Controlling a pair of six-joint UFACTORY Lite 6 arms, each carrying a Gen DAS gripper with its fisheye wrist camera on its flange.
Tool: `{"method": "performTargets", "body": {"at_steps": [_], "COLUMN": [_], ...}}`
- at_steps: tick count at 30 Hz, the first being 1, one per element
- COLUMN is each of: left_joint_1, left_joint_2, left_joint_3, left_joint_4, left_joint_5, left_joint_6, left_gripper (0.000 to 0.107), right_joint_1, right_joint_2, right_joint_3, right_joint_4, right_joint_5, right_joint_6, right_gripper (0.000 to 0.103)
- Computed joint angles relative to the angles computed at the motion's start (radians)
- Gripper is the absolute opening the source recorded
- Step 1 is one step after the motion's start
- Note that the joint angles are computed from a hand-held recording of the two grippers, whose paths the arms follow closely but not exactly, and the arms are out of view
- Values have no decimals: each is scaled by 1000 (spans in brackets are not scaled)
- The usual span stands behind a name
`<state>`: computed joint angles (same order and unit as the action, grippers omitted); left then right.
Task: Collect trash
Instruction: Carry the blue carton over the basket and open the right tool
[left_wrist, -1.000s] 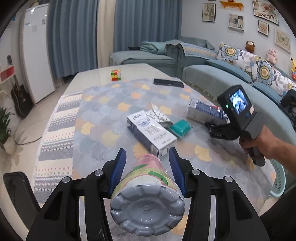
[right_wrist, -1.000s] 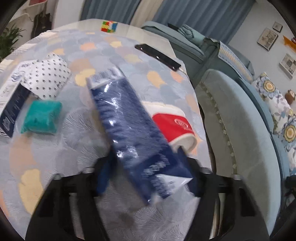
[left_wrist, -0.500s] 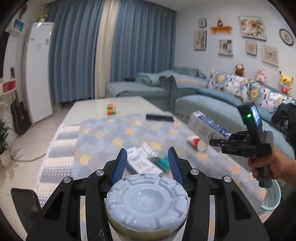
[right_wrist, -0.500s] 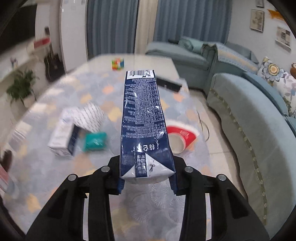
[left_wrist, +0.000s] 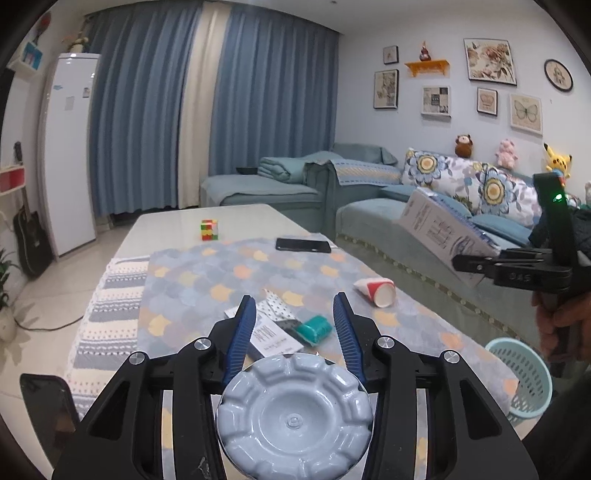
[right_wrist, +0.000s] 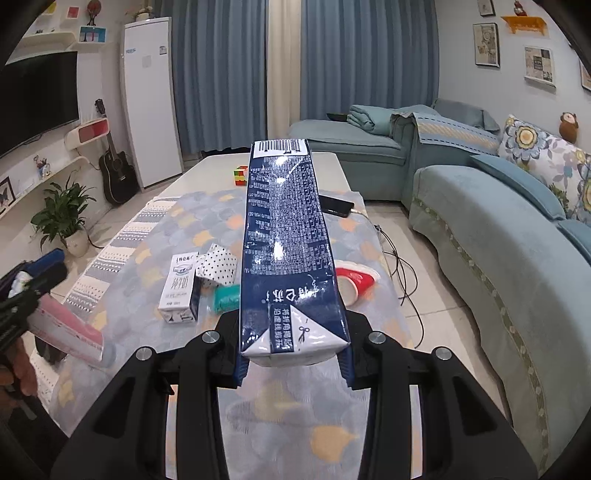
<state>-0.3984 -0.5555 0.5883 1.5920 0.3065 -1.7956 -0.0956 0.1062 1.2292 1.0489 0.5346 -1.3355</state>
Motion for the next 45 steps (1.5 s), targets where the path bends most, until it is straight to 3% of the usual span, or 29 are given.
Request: {"method": "performTargets", "body": {"at_steps": [16, 24, 31, 39, 42, 45], "left_joint_1": [-154, -214, -244, -417, -458, -494], "left_joint_2": [114, 155, 234, 551, 722, 936], "left_joint_3": [65, 98, 196, 501, 687, 949], "left_joint_4": [65, 76, 108, 174, 185, 37], "left_joint_5": [84, 103, 37, 44, -13, -84], "left_joint_6": [-98, -116, -158, -245, -306, -188], "left_gripper": [41, 41, 41, 41, 41, 41], "right_joint_1": [-283, -378, -523, -720, -785, -849], "right_joint_2": [-202, -204, -95, 69, 142, 230], "right_joint_3": [-270, -281, -142, 50, 120, 208], "right_joint_4": [78, 100, 101, 64, 17, -35], "right_joint_5": [159, 202, 263, 282, 304, 362], "right_joint_6": [-180, -216, -172, -114, -63, 13], "right_gripper": [34, 34, 34, 34, 34, 34]}}
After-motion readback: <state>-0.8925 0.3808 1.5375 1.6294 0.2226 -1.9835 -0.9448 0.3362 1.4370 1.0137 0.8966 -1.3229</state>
